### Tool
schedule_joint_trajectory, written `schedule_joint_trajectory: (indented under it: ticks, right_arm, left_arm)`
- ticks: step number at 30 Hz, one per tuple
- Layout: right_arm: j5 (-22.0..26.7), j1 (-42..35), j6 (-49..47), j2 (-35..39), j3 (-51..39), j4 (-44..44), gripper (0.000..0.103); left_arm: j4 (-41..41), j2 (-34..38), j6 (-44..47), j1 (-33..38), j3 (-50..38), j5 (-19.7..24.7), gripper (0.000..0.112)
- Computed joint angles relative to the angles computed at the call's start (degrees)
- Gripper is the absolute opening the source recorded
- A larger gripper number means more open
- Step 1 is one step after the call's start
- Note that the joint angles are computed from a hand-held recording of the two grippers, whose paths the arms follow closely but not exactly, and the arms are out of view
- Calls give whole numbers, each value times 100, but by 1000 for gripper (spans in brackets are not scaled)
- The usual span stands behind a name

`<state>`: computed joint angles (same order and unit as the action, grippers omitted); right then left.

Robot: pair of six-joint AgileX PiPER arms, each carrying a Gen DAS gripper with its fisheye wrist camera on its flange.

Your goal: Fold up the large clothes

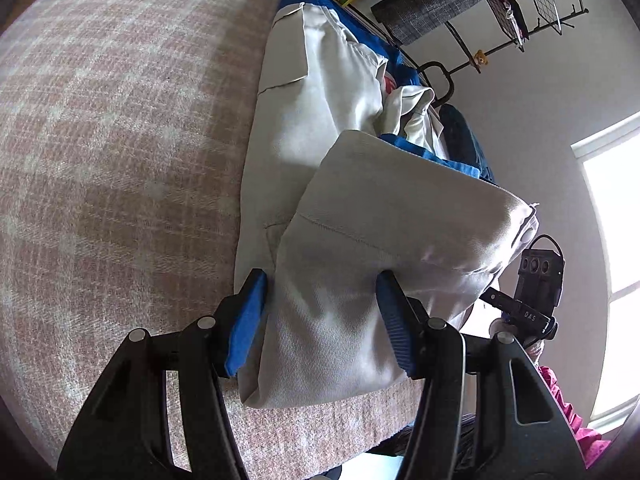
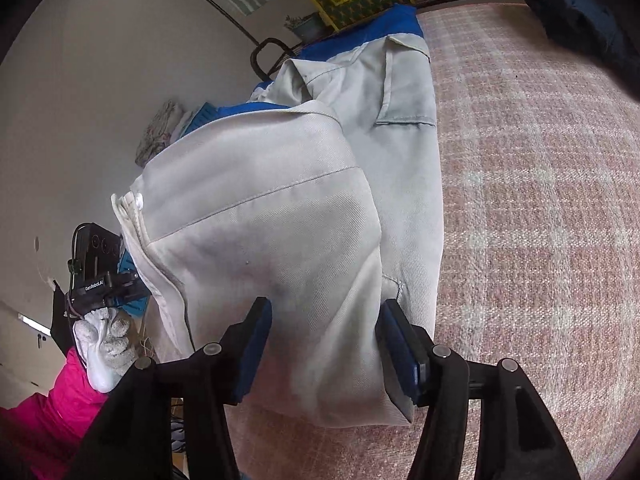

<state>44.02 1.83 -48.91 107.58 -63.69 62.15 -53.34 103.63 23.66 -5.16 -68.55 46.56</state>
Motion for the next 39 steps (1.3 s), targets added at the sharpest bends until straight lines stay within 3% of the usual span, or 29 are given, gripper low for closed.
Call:
schedule_joint_trajectory:
  ticks: [4,6,10,12,16,19,23,26,28,32,35,39]
  right_arm:
    - [385,-160,-253,-119,192,152,41]
    - [607,-303,-454,-117,289,359,33]
    - [1120,-666,-805,-28,375,688,35]
    - [1022,-680,-695,-43,399,573,53]
    - [1069,-751,-930,-68,486,380,55]
    - [1486,-773,-1057,-172,552,325,50]
    - [1329,-679,-1111,-442,724,-71,36]
    - [1506,-870,-1224,-456,838,85,32]
    - [1547,-926,-1263,-551,869,44,32]
    - [1410,-796,-1250,-624,887,-103,42]
    - [1436,-773,-1305,-544,921,-25,42]
    - [1446,-710,-1381,-547,980,82,42]
  left_arm:
    - [26,118,-76,-7,-162,78,48]
    - [217,94,-164,-95,-238,34,37]
    - [485,89,-348,-216,-346,-71,29]
    - [529,122,-426,-218,-389,-93,21]
    - [501,144,-468,-123,-357,-76,15]
    - [596,132,-533,-150,-333,-136,15]
    - [647,157,-664,-175,-358,-168,15]
    - [812,162,-891,-219,-422,-235,15]
    - [1150,30,-1108,-313,-455,-358,15]
    - [1692,-749,-1445,-496,-263,-715,15]
    - [1328,-1258,-1248,-663,-168,-790,15]
    - [1657,-774,-1401,-1459,-1004,-480,15]
